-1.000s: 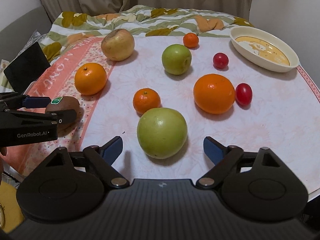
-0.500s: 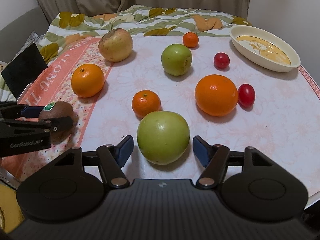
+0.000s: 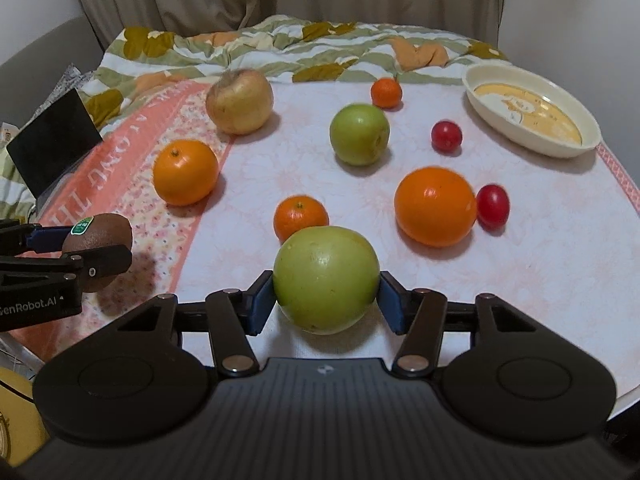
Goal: Organize fruits
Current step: 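Carry the kiwi and green apple into the white bowl and release both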
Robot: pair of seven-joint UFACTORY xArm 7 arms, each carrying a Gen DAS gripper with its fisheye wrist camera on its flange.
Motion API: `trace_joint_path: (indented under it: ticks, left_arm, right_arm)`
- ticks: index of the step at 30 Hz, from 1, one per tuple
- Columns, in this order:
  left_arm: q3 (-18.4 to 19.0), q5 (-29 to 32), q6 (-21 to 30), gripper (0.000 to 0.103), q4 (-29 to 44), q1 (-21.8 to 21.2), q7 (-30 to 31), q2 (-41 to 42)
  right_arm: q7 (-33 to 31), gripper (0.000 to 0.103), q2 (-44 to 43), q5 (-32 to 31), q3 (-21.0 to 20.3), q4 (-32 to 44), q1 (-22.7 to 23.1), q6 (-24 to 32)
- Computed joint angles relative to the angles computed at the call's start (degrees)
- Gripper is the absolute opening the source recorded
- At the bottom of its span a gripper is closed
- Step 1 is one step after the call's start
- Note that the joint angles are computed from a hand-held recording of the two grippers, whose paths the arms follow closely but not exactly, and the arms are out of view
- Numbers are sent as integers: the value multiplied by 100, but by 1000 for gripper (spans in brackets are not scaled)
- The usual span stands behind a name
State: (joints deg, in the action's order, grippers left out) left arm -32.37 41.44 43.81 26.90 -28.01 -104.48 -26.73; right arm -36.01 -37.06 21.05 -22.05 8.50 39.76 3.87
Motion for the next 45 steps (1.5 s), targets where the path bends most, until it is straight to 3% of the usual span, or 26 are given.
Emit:
trace_joint_path:
  ticks: [5,11,21,29,32,35,41,45]
  left_arm:
    - [-101,-109,365,59,332,-54,60,-82]
    - [-231,-16,853,59,1055,47,-15,199]
    - [-281,1070,2109,59,2983,5,-634,1889]
    - [142,2076,3016,59,4826,-605,-868,3555]
    - [416,2366,3088,59,5425,-858,-813,4074]
    - [728,2580,2948,59,5986,-1024,-658,4533]
    - [1306,2702,2291,59,6842,-1122,-46,5273]
    - [1640,2587,1793,59,7305,-1080,447,5701]
  right_arm:
    - [-18,70,-504,-37,181,106,-431,559]
    - [-464,70,-717,127,93,619,-896,1490]
    - [-2125,70,279,753,-1023,2305,-946,2828]
    - [-3966,70,1889,2161,-2322,4134,-433,3856]
    - [-4592,70,2722,2854,-2742,4863,-350,4371]
    - [-5089,70,3551,3553,-2886,5485,-498,4823]
    - [-5224,70,5057,4669,-2523,6677,-1308,5455]
    - [-5017,70,5648,4933,-2137,7252,-1720,5426]
